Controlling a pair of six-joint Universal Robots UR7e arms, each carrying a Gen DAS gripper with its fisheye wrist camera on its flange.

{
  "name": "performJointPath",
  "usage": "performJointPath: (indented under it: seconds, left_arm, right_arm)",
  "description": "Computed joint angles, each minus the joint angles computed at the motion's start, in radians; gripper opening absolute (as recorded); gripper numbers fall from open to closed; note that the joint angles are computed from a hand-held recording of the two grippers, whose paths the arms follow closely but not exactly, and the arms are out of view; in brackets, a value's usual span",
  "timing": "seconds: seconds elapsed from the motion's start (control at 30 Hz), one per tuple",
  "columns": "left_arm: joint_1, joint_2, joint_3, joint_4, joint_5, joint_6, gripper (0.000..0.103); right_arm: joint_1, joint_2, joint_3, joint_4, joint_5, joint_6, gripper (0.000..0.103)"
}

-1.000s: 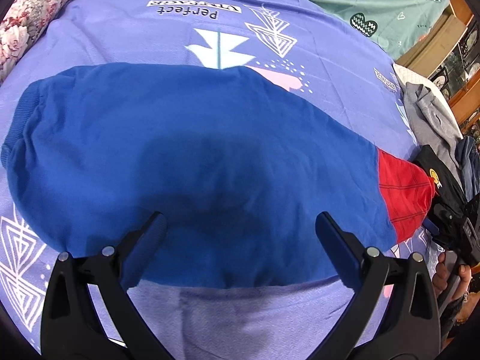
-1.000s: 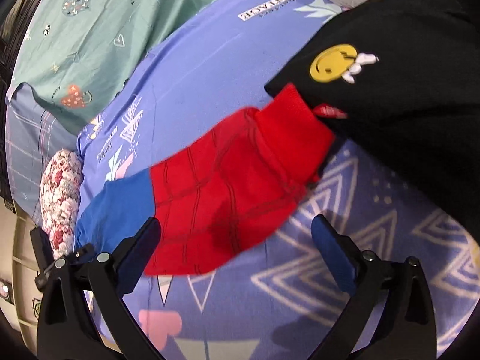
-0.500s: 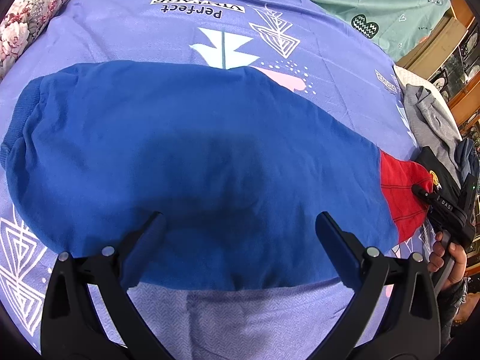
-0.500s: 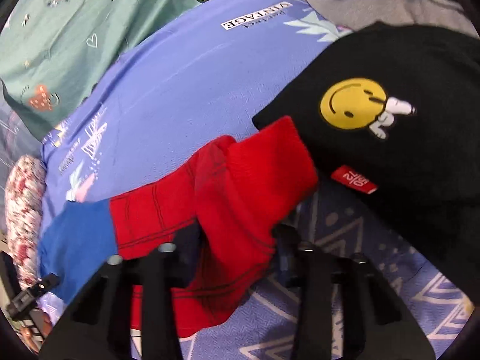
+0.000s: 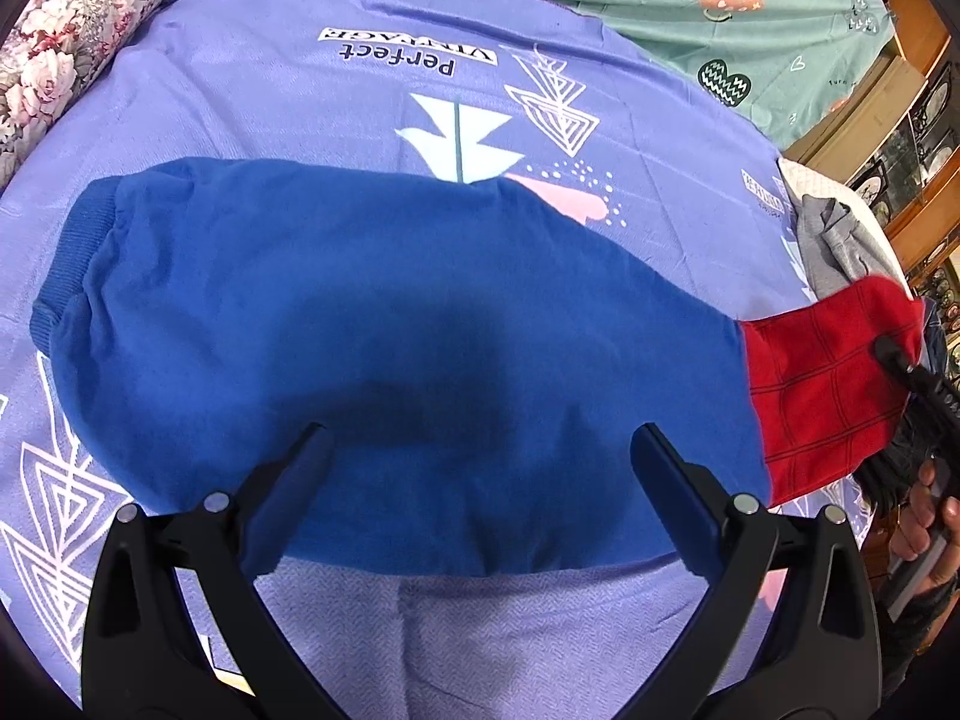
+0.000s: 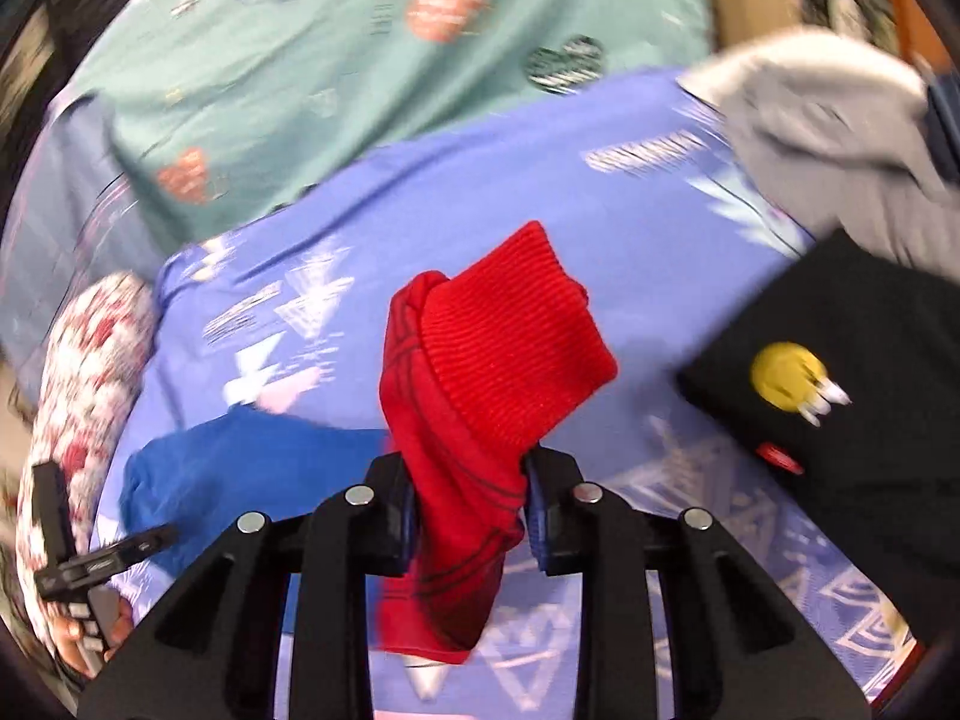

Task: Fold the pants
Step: 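Grasp the red leg cuff with the right tool, then fold the red leg with the right tool over onto the blue pants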

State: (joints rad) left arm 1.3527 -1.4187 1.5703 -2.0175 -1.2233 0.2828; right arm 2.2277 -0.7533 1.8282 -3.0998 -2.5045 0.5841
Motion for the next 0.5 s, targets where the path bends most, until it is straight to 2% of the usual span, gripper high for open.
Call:
performJointPath:
  seconds: [0.17, 0.33, 0.4, 0.43, 0.5]
  left_arm:
    - [0.010, -0.009, -0.011, -0.005, -0.003, -0.004, 0.101]
    - [0.026, -0.018, -0.026, -0.015, 0.011, -0.016, 0.101]
    - [0.032, -0.017, -0.035, -0.013, 0.019, -0.024, 0.101]
    - [0.035, -0.016, -0.038, -0.015, 0.021, -0.027, 0.101]
    - [0.037, -0.016, -0.042, -0.016, 0.030, -0.032, 0.101]
  right_arm:
    - [0.017, 0.137, -0.218, 0.126, 0.057, -0.115, 0.029]
    - [-0.012, 0.274, -0.393, 0.294, 0.169, -0.118, 0.033]
    - [-0.027, 0.326, -0.457, 0.381, 0.197, -0.079, 0.055]
    - [-0.036, 0.346, -0.480, 0.413, 0.231, -0.064, 0.073]
    - [-0.047, 0.365, -0.494, 0.400, 0.304, -0.070, 0.076]
